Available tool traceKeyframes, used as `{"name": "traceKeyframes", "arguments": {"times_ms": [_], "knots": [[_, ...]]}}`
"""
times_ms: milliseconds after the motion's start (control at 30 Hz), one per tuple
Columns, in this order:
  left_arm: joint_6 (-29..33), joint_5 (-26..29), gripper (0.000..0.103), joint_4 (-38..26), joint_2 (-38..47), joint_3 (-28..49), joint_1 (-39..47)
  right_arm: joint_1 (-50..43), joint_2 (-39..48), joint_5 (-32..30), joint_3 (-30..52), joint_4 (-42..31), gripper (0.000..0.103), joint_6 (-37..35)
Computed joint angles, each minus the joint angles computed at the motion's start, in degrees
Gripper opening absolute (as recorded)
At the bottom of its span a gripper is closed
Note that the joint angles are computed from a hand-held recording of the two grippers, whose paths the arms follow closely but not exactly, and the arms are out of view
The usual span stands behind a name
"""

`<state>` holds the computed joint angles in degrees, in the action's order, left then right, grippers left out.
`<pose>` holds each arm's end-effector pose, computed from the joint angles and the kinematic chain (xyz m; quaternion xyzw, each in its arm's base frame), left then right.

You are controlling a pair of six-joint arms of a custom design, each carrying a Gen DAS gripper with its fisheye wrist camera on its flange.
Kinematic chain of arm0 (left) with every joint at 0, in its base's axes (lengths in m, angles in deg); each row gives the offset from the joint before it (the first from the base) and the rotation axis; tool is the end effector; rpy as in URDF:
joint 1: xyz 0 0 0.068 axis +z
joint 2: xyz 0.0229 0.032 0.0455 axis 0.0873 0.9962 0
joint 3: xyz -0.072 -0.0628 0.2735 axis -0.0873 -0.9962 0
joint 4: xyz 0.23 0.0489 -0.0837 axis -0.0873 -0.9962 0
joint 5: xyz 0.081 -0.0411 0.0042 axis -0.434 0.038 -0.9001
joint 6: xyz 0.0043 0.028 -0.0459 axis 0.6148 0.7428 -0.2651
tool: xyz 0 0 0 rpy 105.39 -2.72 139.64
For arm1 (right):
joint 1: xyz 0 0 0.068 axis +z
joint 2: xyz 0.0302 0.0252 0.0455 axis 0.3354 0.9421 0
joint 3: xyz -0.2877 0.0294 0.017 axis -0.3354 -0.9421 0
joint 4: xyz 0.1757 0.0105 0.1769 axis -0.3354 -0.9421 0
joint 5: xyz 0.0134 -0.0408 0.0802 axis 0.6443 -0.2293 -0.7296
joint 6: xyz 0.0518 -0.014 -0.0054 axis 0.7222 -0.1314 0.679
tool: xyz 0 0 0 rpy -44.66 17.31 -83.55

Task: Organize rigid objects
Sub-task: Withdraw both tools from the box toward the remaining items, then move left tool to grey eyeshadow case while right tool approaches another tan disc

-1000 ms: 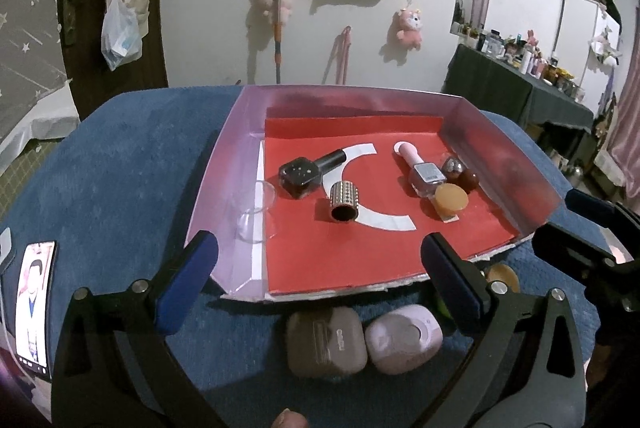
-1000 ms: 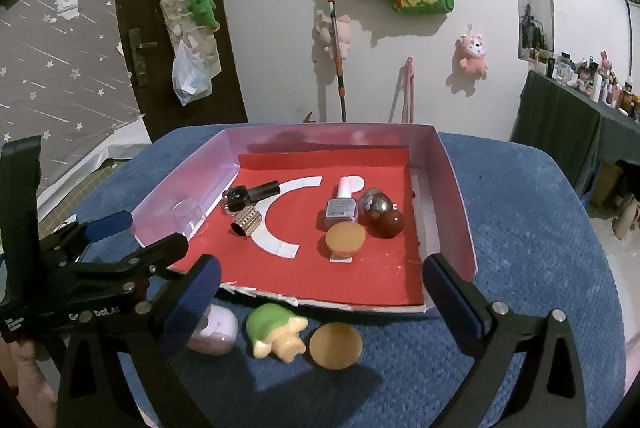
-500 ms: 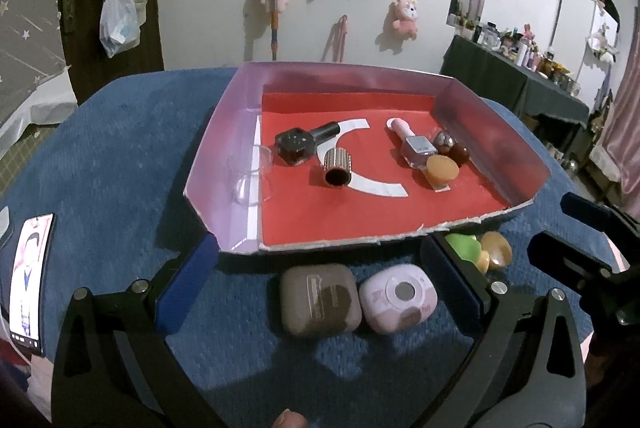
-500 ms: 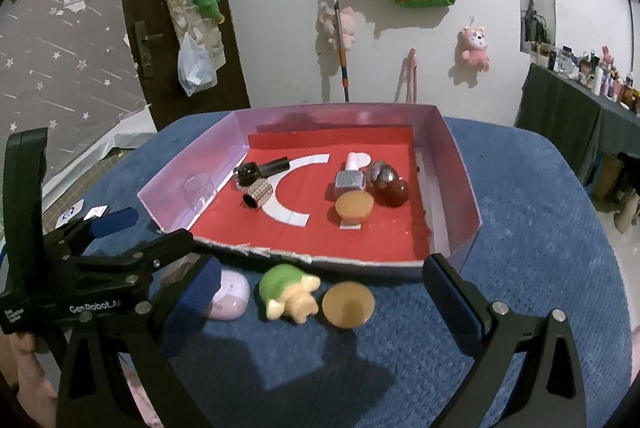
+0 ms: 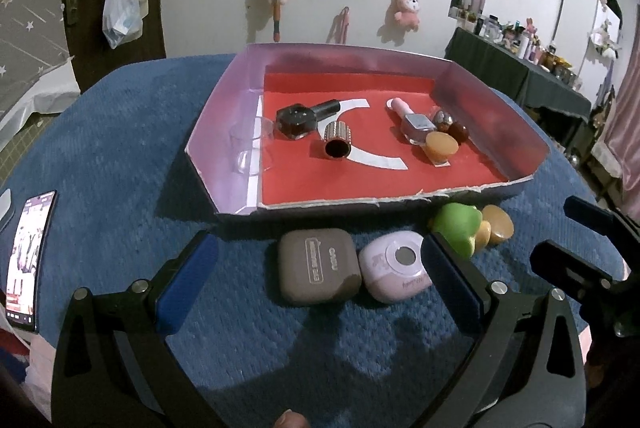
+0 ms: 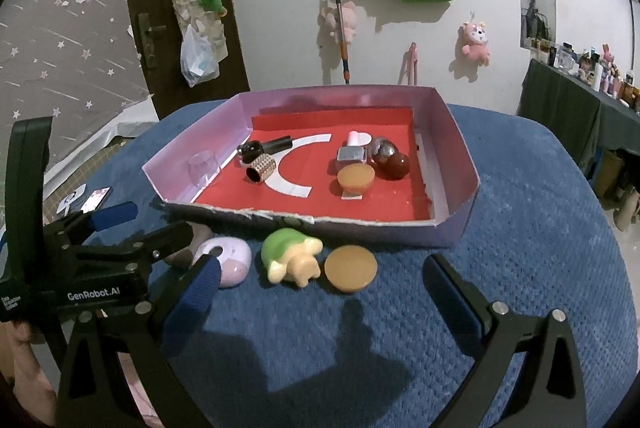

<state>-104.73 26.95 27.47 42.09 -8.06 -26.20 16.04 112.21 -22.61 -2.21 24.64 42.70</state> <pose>0.2682 -0.1446 0.0551 -0.0921 0.9107 -0.0080 0.4026 0.3086 -0.0017 0.0701 -0.1987 0.8815 0.1682 0.3938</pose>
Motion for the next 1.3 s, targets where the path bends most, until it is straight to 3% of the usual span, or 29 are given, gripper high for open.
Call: {"name": "traceKeyframes", "arguments": {"times_ms": [900, 1300], "knots": [[-4.75, 0.52, 0.103, 4.62, 3.97, -3.68, -2.25, -1.97, 3.84, 1.14, -5.14, 5.85, 0.103, -2.20], [-6.26, 1.91, 0.102, 3.51, 6.11, -2.99, 1.46, -2.17, 6.86, 4.16, 0.52, 1.97, 0.086, 0.36]]}}
